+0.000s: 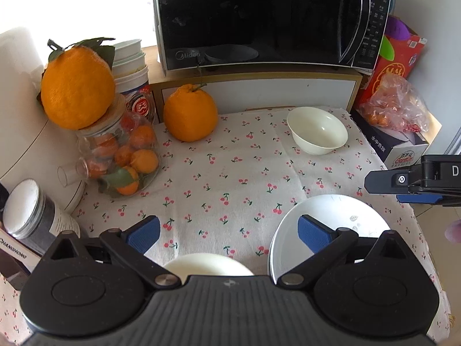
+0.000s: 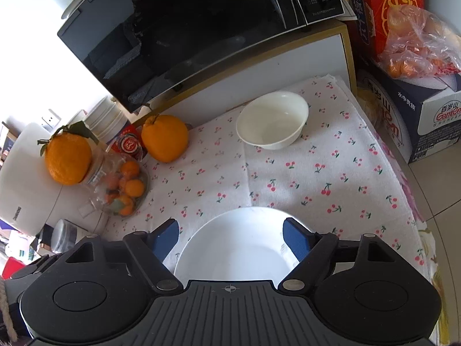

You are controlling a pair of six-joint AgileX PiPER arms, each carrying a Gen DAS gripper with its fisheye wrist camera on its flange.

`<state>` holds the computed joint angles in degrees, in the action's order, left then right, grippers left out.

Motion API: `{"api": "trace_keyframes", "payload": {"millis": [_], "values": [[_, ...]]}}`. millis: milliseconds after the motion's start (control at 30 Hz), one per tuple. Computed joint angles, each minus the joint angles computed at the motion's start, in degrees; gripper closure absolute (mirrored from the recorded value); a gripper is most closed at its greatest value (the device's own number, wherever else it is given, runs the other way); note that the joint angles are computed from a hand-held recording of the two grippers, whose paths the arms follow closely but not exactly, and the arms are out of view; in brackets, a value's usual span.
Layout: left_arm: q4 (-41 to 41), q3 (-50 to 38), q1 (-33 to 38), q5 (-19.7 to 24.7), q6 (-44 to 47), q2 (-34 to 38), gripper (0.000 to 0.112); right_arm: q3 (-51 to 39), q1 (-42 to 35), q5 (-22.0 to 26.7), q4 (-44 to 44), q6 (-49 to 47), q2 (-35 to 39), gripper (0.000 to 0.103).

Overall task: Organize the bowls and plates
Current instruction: 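Move both tools toward the remaining small white bowl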

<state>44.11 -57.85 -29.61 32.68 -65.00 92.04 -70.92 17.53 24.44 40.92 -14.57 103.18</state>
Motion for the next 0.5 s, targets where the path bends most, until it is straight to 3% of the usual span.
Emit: {"api": "trace_keyframes", "payload": {"millis": [367, 500], "values": [[-4.73, -16.14, 3.51, -1.01, 9.71, 12.3, 0.01, -11.42, -6.07, 1.99, -0.53, 1.45, 8.68, 0.016], [-9.73, -22.81, 5.65, -3.27, 16.38, 18.23, 0.01, -11.96, -8.78, 0.99, 14.21, -10.68, 12.58, 0.016]]}}
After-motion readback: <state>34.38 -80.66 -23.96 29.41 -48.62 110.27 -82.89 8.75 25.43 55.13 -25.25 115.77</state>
